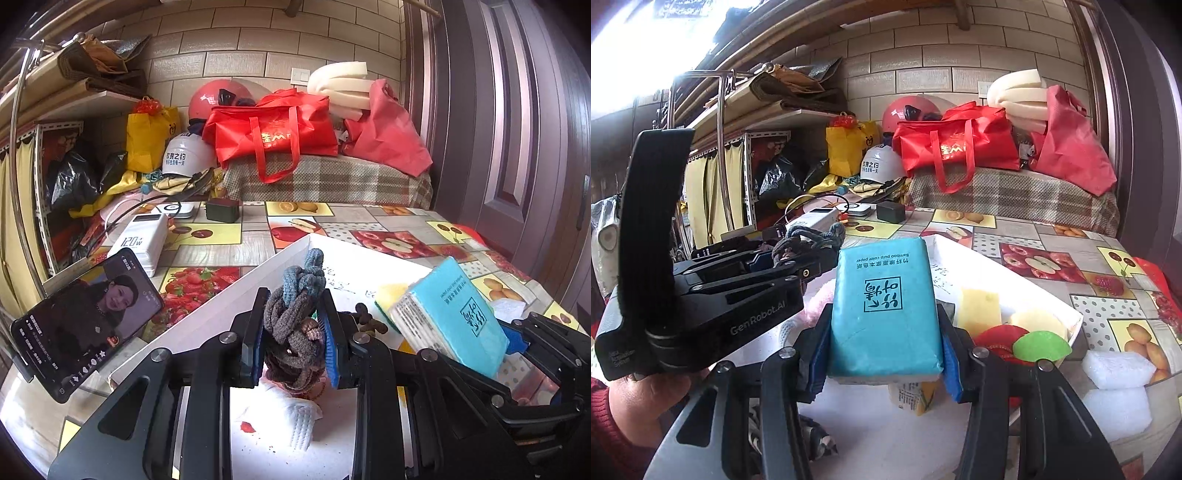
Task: Organize soft objects
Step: 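Lower the rope and blue pack into the tray and open both tools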
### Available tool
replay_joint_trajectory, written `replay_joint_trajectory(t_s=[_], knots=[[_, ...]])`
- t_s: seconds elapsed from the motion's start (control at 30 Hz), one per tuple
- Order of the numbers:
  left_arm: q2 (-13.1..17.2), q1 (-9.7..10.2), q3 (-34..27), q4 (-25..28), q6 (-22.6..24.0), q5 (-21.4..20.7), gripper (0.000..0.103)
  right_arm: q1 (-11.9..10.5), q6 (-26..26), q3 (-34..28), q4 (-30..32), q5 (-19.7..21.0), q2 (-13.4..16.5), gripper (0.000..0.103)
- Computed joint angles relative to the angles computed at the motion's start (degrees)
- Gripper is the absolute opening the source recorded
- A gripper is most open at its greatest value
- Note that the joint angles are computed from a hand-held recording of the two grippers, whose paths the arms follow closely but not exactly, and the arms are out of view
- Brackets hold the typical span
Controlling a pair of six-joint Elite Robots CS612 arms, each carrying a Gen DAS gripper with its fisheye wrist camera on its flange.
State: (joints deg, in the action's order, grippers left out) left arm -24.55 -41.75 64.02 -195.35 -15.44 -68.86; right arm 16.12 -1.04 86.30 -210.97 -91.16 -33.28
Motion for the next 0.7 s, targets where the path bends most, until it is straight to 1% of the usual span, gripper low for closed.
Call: replay_joint_trajectory(t_s=[0.1, 0.23, 0.37, 0.4, 0.43, 0.47, 0.5, 0.53, 0.57, 0.6, 0.7], knots=[[-0.04, -0.04, 0.09, -0.23, 0.5, 0.26, 0.025, -0.08, 0.6, -1.12, 0.73, -0.98, 0.42, 0.05], [-0.09, -0.2, 0.08, -0.37, 1.17, 0.78, 0.025, -0.43, 2.65, -1.02, 0.51, -0.98, 0.36, 0.05], [-0.1, -0.3, 0.1, -0.37, 1.27, 1.27, 0.026, -0.13, 2.39, -1.02, -0.02, -2.4, 0.41, 0.052], [-0.1, -0.34, 0.1, -0.32, 1.25, 1.53, 0.03, -0.08, 2.26, -1.07, -0.01, -2.64, 0.42, 0.055], [-0.11, -0.39, 0.12, -0.27, 1.17, 1.77, 0.032, -0.03, 2.16, -1.08, 0.09, -2.81, 0.41, 0.061], [-0.12, -0.36, 0.14, -0.19, 0.64, 2.12, 0.036, 0.02, 2.45, -1.14, 0.27, -3.47, 0.41, 0.069], [-0.17, -0.24, 0.19, 0.02, -0.27, 2.01, 0.05, -0.02, 3.32, -1.22, 0.47, -4.07, 0.41, 0.078], [-0.23, -0.13, 0.22, 0.45, -1.6, 2.26, 0.06, -0.18, 4.61, -1.21, 0.71, -4.3, 0.36, 0.083], [-0.26, -0.02, 0.22, 0.89, -2.9, 2.63, 0.082, -0.45, 5.77, -1.06, 0.87, -3.77, 0.26, 0.089], [-0.31, 0.06, 0.28, 1.12, -3.81, 2.83, 0.093, -0.7, 6.68, -1.01, 1.05, -3.14, 0.22, 0.089], [-0.27, -0.04, 0.32, 1.02, -4.44, 3.94, 0.098, -0.84, 7.32, -0.97, 1.25, -2.78, 0.16, 0.089]])
